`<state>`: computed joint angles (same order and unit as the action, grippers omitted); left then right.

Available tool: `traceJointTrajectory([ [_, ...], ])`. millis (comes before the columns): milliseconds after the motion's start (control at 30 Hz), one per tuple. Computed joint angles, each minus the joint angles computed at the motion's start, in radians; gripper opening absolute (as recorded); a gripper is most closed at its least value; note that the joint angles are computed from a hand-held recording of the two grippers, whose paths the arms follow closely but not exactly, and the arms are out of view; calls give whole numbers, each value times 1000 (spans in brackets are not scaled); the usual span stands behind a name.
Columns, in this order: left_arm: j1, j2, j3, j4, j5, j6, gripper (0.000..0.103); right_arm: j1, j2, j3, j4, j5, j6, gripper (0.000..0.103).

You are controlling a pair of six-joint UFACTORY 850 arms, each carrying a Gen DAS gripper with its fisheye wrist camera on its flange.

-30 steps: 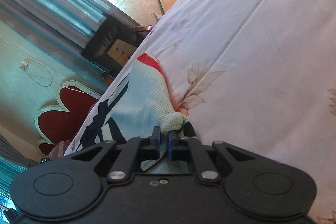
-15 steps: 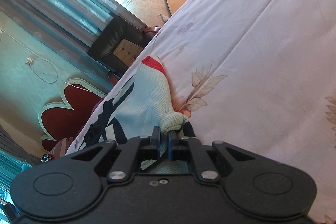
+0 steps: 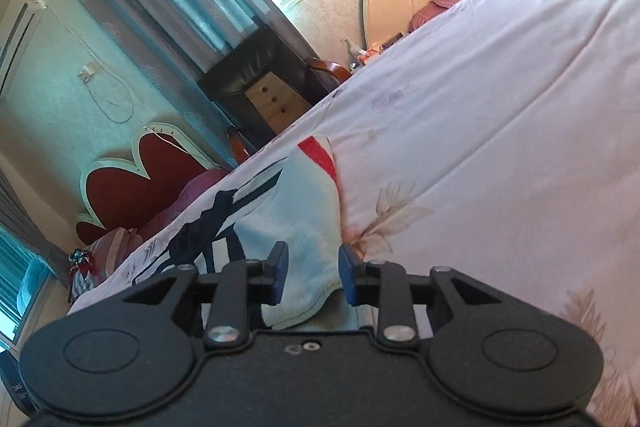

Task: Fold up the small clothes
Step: 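Fold the held sleeve across the sweater body while the left gripper grasps the other cuff, then release the sleeve on the sweater body with the right gripper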

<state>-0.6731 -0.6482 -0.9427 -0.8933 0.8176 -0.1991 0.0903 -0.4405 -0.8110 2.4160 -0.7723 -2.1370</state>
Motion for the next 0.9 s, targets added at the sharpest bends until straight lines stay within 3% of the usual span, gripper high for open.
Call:
traceJointTrajectory([
  [133,7,-35,-83,-51,-35,145,37,7,-52,-98,-21,37,-29,28],
  [200,10,-48,-111,-49,-28,159,37,3,-98,-170,-45,46,-19,39],
  [233,13,-54,-126,-45,-35,156,37,-2,-126,-213,-79,51,11,39],
  [367,15,-101,-214,-113,-88,247,37,0,-214,-357,-185,97,71,18],
  [433,19,-132,-265,-168,-134,303,37,11,-239,-398,-224,112,69,15],
  [500,15,-173,-330,-309,-160,479,37,23,-264,-434,-278,115,60,10],
  [533,5,-192,-353,-363,-134,551,37,37,-273,-452,-300,152,38,9],
  [567,-1,-200,-365,-397,-116,587,37,59,-285,-471,-295,230,-12,0],
  [633,-14,-203,-372,-451,-88,642,37,74,-306,-490,-232,310,-122,0],
  [700,-23,-194,-370,-503,-68,677,38,74,-303,-491,-227,315,-114,0],
  [767,-33,-183,-364,-510,-34,654,38,86,-284,-476,-158,336,-218,0],
  [800,-36,-182,-367,-487,-29,627,38,85,-274,-460,-120,311,-254,8],
  [900,-36,-220,-438,-450,-66,658,38,77,-273,-458,-129,242,-240,13],
])
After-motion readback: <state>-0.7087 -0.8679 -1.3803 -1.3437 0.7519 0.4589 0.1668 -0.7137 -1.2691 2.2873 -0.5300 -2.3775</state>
